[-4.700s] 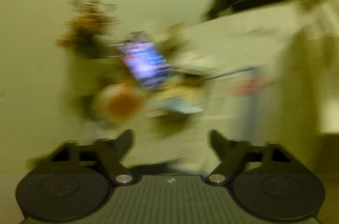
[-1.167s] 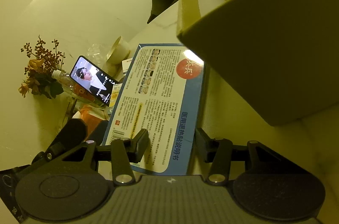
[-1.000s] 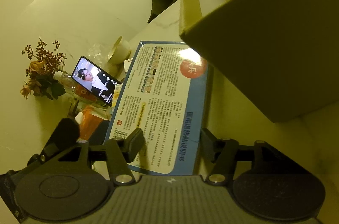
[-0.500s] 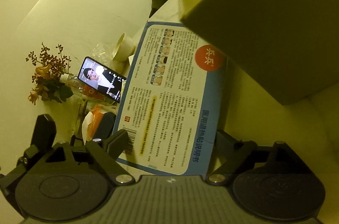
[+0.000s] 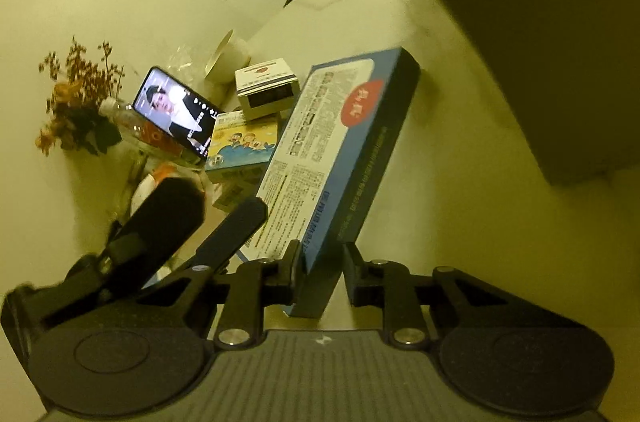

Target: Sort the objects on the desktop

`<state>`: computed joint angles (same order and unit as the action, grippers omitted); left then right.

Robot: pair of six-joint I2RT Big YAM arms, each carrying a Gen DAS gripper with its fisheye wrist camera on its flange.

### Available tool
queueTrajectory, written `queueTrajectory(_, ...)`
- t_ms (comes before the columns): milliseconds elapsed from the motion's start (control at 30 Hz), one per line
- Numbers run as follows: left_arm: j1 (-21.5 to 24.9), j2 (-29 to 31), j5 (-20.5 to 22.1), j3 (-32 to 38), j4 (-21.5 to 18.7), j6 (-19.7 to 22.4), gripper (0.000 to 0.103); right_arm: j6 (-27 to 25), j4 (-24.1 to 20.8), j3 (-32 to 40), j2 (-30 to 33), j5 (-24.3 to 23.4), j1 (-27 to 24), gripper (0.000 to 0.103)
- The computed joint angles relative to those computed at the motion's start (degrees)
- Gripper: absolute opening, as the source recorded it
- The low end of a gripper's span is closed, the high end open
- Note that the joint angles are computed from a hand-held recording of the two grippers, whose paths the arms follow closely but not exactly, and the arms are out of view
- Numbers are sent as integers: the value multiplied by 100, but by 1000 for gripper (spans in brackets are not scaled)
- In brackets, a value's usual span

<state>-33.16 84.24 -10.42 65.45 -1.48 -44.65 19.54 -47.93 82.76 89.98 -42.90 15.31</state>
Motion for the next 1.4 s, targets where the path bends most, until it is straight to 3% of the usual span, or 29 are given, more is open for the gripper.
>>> queueTrajectory(167, 48, -223, -504, -127, -290, -56, 87, 19, -3, 55, 26, 29, 48, 26)
queueTrajectory(300, 87, -275, -739, -113, -741, -128, 88, -43, -62, 71, 0, 65, 52, 27)
queueTrajectory(667, 143, -312, -763, -155, -1184, -455, 88, -154, -26, 26, -11, 38, 7, 26)
queueTrajectory(900, 106, -281, -738, -99, -1269, -395, 88, -191, 14, 22, -2, 34, 17, 26)
queueTrajectory(1100, 94, -296, -561, -148, -1005, -641, 88, -290, 36, 9, -41, 142, 12, 29)
queueTrajectory(1400, -64, -200, -633, 95, -871, -275, 88, -279, 162, -46, -103, 299, -63, 38)
